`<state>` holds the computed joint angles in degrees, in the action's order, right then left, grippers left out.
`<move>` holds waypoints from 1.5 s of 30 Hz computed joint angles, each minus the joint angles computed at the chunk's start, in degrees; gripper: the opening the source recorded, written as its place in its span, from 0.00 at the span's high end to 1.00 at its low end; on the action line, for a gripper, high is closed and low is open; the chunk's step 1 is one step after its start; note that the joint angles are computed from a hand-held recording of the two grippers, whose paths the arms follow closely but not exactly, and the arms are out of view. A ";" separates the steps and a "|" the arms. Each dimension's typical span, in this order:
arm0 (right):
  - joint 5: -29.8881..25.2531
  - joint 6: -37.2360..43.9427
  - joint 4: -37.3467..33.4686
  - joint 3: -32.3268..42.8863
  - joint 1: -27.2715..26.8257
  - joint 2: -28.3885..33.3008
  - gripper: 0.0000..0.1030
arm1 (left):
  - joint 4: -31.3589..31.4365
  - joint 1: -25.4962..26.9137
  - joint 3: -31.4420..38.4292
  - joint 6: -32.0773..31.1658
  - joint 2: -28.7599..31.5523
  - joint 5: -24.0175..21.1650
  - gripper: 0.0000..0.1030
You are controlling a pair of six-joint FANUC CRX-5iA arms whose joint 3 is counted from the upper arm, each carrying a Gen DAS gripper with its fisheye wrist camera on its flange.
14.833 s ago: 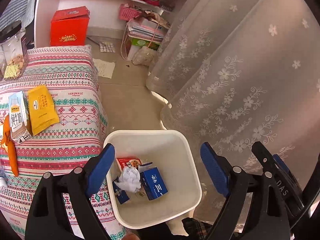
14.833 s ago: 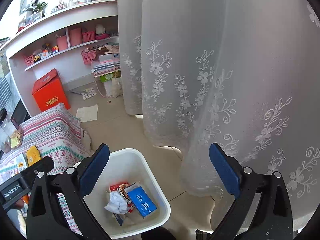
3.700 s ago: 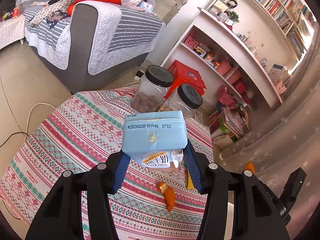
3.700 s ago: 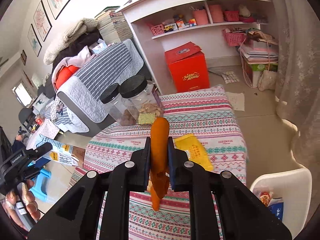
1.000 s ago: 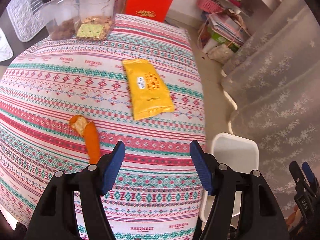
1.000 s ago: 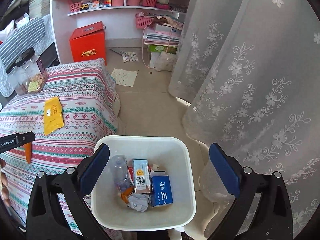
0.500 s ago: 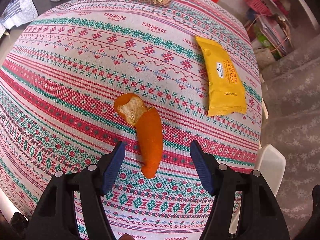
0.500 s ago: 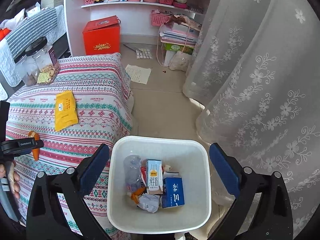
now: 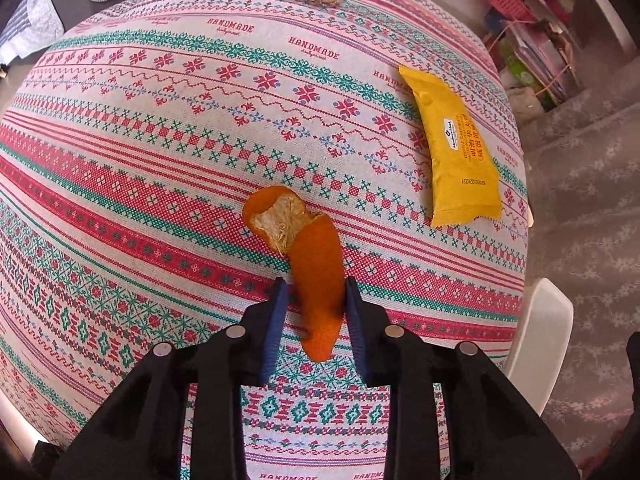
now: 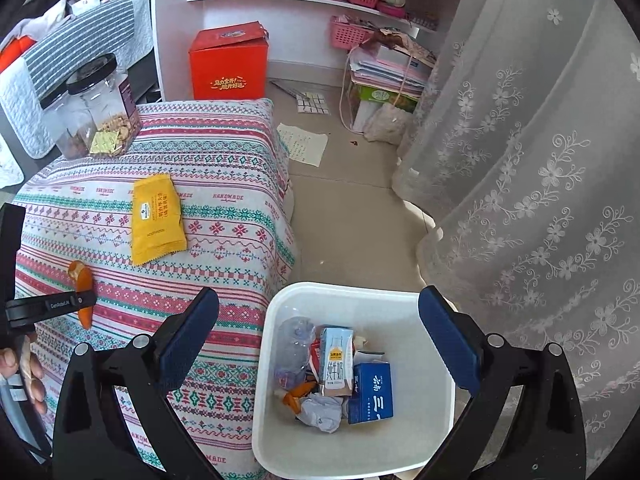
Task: Collect trash
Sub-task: 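Close the left gripper on the orange peel while the right gripper grasps the yellow waffle packet, then lift the orange peel and yellow packet off the table with both grippers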
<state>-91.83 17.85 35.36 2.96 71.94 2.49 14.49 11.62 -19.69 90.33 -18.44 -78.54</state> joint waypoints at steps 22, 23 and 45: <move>13.13 7.66 -7.90 19.58 -8.77 21.38 0.07 | 6.66 31.15 -1.04 -24.60 -10.06 -0.24 0.85; 12.73 8.10 -8.29 20.47 -9.07 22.33 0.07 | 6.62 31.55 -0.74 -24.95 -9.98 0.15 0.85; 11.70 10.39 -13.26 26.90 -10.83 28.24 0.65 | 5.75 41.79 -1.26 -33.05 -11.10 1.66 0.85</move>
